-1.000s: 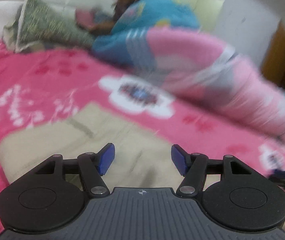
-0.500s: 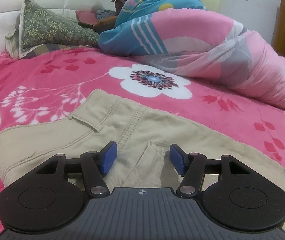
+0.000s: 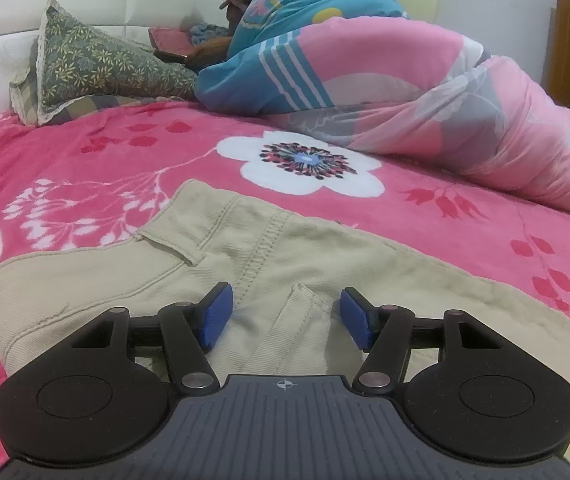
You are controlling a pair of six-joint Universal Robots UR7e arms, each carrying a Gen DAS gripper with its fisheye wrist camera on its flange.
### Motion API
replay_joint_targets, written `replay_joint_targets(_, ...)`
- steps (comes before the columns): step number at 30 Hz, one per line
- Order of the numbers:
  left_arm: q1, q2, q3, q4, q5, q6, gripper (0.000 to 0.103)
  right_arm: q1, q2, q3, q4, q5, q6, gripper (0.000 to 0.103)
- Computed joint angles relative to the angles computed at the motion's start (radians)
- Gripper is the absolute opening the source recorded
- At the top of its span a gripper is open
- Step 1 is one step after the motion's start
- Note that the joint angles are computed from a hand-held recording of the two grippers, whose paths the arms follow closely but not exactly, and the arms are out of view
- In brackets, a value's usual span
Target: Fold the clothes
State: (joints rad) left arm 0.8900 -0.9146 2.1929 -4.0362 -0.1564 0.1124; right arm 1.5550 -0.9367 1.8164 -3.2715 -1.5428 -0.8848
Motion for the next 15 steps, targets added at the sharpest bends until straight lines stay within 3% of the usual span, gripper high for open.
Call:
replay_joint_targets(3,0.000,0.010,-0.010,-0.015,0.009,0.027,0.061,-0.046,-0.094,0.072,-0.121,-0.059,0.058,0.045)
replay_joint_targets(7,-0.001,0.032,-0.035,-0.054,0.028,0.092,0.061,-0.183,-0.295,0.186,-0.093,0.033,0.370,0.050)
replay_joint_targets(10,-0.001,0.051,-0.058,-0.083,0.045,0.148,0.062,-0.295,-0.409,0.244,-0.057,0.105,0.598,0.059)
replay_joint_targets(13,-0.001,0.067,-0.080,-0.106,0.062,0.201,0.063,-0.391,-0.449,0.252,-0.003,0.170,0.787,0.063)
replay_joint_targets(15,-0.002,0.074,-0.090,-0.113,0.071,0.221,0.063,-0.445,-0.444,0.226,0.068,0.264,0.894,0.066)
